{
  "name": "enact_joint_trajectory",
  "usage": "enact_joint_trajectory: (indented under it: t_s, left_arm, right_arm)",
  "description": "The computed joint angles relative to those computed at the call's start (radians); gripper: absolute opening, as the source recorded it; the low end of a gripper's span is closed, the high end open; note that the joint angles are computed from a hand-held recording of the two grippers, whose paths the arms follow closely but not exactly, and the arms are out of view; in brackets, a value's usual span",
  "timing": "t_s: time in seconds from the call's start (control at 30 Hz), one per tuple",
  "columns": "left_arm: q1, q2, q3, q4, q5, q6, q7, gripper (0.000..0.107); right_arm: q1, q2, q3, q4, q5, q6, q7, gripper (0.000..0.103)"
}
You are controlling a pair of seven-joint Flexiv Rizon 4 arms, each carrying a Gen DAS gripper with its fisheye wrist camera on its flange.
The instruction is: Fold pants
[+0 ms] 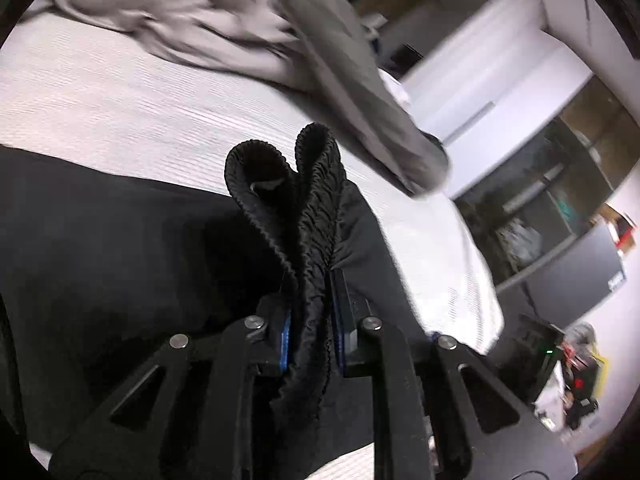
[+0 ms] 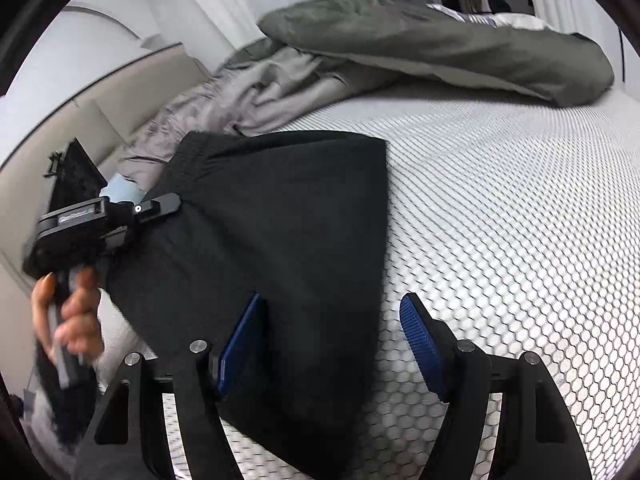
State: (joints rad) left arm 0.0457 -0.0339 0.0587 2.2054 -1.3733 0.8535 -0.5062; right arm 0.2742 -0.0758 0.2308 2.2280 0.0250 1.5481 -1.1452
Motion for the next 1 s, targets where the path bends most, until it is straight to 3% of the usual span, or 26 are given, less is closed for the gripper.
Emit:
enact_joint_trajectory:
  t_s: [0.1, 0.2, 0.27, 0.33, 0.43, 0.5, 0.63, 0.7, 0.77, 0.93, 1.0]
  left_arm:
    - [0.023, -0.03, 0.019, 0.011, 0.104, 0.058, -0.064, 0.013]
    - [0.055, -0.101, 0.021, -0.007, 0.25, 0.08, -0.169, 0.031]
    - [0.081, -0.106, 0.013, -0.012, 0.235, 0.039, -0.178, 0.036]
    - [0.086, -0.078, 0.012, 0.001, 0.224, 0.059, -0.169, 0.046]
    - [0.057, -0.028, -0.001, 0.036, 0.134, 0.166, -0.093, 0.061]
    - [0.039, -0.005, -0.002, 0.046, 0.102, 0.204, -0.071, 0.062]
    - [0.012, 0.019, 0.002, 0.057, 0.109, 0.2, -0.04, 0.062]
    - [-0.011, 0.02, -0.01, 0.061, 0.119, 0.22, -0.044, 0.062]
    - [-0.033, 0.044, -0.013, 0.077, 0.131, 0.208, -0.033, 0.062]
    - [-0.149, 0.074, -0.066, 0.121, 0.1, 0.243, 0.083, 0.066]
    - [-0.206, 0.071, -0.093, 0.137, 0.099, 0.274, 0.125, 0.067]
  right_arm:
    - [-0.008, -0.01, 0.027, -0.032, 0.064, -0.024, -0.058, 0.073]
    - [0.007, -0.026, 0.008, -0.049, 0.032, -0.063, -0.031, 0.073]
    - [0.006, -0.038, 0.009, -0.068, 0.034, -0.106, -0.028, 0.073]
    - [-0.011, -0.05, 0.037, -0.104, 0.113, -0.162, -0.076, 0.073]
    - [-0.073, -0.056, 0.115, -0.192, 0.399, -0.252, -0.293, 0.073]
    - [-0.066, -0.057, 0.113, -0.209, 0.467, -0.284, -0.361, 0.073]
    - [0.022, -0.059, 0.038, -0.163, 0.225, -0.353, -0.261, 0.068]
    - [0.074, -0.025, -0.009, -0.093, -0.009, -0.347, -0.171, 0.068]
    - [0.069, -0.008, 0.001, -0.072, -0.054, -0.336, -0.155, 0.069]
    - [0.037, -0.023, 0.045, -0.152, 0.261, -0.261, -0.306, 0.069]
    - [0.027, -0.055, 0.049, -0.208, 0.34, -0.291, -0.32, 0.064]
